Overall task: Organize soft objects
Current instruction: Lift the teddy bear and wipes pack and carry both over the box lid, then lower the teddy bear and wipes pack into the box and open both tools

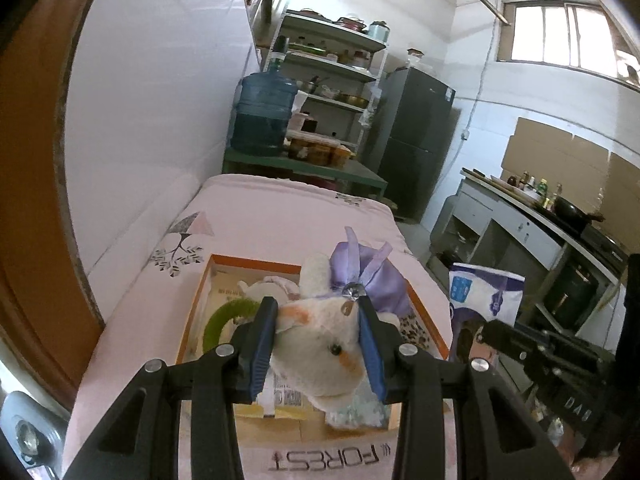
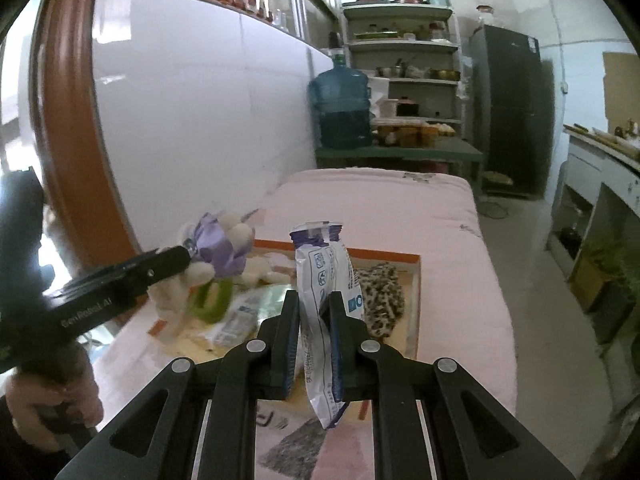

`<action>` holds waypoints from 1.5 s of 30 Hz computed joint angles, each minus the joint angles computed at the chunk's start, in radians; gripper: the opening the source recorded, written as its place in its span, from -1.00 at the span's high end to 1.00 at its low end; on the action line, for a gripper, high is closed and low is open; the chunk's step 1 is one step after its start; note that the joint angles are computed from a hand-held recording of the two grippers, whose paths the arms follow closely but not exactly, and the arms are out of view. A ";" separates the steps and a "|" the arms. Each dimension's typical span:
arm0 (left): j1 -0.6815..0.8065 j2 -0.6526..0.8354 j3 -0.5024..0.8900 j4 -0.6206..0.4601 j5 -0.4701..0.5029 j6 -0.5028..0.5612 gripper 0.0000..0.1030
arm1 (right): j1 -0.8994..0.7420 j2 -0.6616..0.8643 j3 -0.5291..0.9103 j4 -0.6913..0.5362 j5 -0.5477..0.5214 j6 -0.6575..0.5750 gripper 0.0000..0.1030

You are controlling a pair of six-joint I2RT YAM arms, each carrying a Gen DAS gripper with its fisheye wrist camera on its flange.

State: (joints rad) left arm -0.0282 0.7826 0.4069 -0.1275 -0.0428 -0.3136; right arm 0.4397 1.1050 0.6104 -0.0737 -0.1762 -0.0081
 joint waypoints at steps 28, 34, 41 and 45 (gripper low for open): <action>-0.002 0.425 0.007 0.294 -0.060 0.048 0.21 | 0.102 0.446 0.089 0.272 0.227 -0.075 0.72; 0.042 0.481 0.012 0.322 0.002 0.036 0.18 | 0.082 0.464 0.097 0.270 0.162 -0.062 0.63; 0.112 0.524 0.005 0.354 0.110 0.005 0.17 | 0.039 0.463 0.093 0.251 0.041 -0.006 0.43; 0.120 0.534 0.002 0.367 0.119 0.001 0.13 | 0.026 0.460 0.093 0.250 0.008 0.008 0.33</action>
